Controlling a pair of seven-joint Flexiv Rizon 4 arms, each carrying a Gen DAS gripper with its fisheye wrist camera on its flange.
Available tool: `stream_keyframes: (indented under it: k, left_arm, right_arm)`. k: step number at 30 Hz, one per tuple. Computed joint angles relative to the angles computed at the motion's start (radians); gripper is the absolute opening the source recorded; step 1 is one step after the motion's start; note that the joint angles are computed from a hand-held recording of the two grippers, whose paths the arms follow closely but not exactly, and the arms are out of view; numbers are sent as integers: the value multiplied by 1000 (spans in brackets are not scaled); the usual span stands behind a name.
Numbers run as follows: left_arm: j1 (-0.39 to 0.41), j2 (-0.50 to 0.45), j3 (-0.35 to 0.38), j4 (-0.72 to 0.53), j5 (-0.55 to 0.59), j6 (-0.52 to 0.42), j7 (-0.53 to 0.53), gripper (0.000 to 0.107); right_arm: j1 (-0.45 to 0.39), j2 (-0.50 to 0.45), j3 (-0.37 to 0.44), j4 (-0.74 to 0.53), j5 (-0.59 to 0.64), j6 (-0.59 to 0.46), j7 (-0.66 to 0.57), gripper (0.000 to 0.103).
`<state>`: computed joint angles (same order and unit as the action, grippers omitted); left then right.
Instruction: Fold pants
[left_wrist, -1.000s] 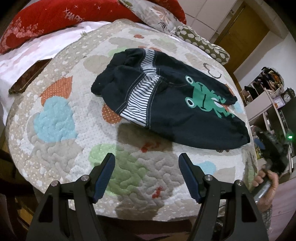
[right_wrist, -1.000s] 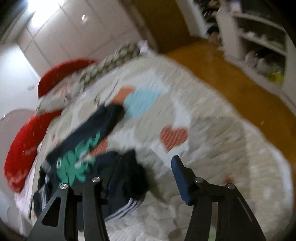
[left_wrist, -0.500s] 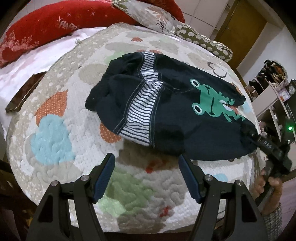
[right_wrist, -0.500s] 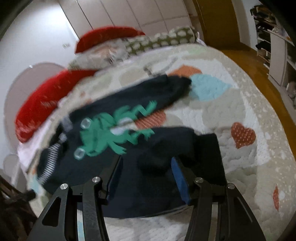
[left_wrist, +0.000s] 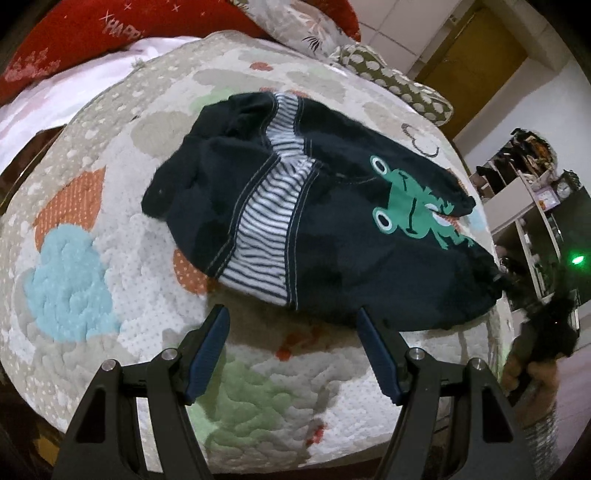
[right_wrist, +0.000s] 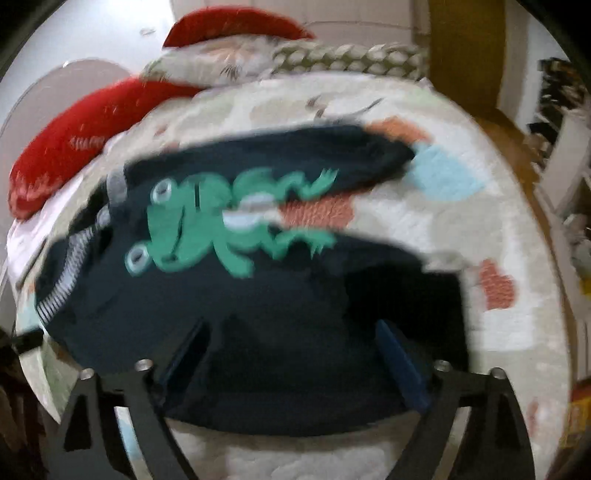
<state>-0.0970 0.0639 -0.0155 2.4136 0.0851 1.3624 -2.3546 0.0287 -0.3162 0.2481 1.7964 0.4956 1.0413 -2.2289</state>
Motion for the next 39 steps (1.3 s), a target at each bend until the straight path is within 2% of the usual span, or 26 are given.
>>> stream_keyframes:
  k: [2,4,5,6,7,8,10,12,14,15,18,20,25,27,29,32,33,36,39]
  left_arm:
    - [-6,-7,7,13,-38,35,32,70]
    - [-22,-19,13,33,-113,76,91,70]
    - [-26,-23,13,40,-136,85,109,70]
    - [-30,-23,13,47,-153,92,123,70]
    - [-32,-20,14,55,-166,98,134,70]
    - [-30,-14,14,60,-163,95,132,70]
    - [-16,7,16,69,-134,87,105,70]
    - [4,33,16,81,-100,80,75,70]
    - [20,51,14,90,-81,74,57,71]
    - [19,55,18,97,-95,78,65,71]
    - [-36,42,46,116,-243,113,183,71]
    - [-39,41,40,104,-271,104,227,71]
    - [15,47,24,16,-195,23,279,73]
    - [53,37,14,-47,-116,-33,275,78]
    - [90,12,3,-134,-2,-99,253,78]
    - [106,-65,8,-273,107,-190,276,78]
    - [105,-104,12,-320,100,-216,316,78]
    - [110,-211,11,-395,-67,-218,519,78]
    - [111,-306,13,-484,-147,-257,635,78]
  right_arm:
    - [-17,31,31,-10,60,23,-66,90]
    - [-10,36,42,-45,83,-25,-99,67]
    - [-4,23,43,-85,86,-105,-92,44]
    - [9,7,38,-116,84,-160,-76,26]
    - [24,-24,35,-160,82,-230,-51,20]
    - [47,-52,32,-188,72,-256,-33,18]
    - [79,-96,33,-220,55,-285,-13,18]
    - [102,-154,31,-275,35,-360,38,18]
    - [113,-191,30,-305,33,-351,80,15]
    - [90,-214,38,-341,72,-378,112,14]
    - [28,-261,36,-415,167,-457,276,16]
    - [-24,-282,50,-448,217,-528,311,16]
    - [-75,-230,43,-444,227,-544,244,27]
    - [-62,-213,24,-454,193,-522,211,45]
    - [-36,-206,0,-464,135,-465,176,56]
    - [-18,-241,-21,-523,56,-461,152,58]
    - [-14,-259,-25,-548,35,-468,156,59]
    - [3,-317,-29,-623,-25,-486,168,62]
    - [39,-379,-35,-700,-96,-478,177,64]
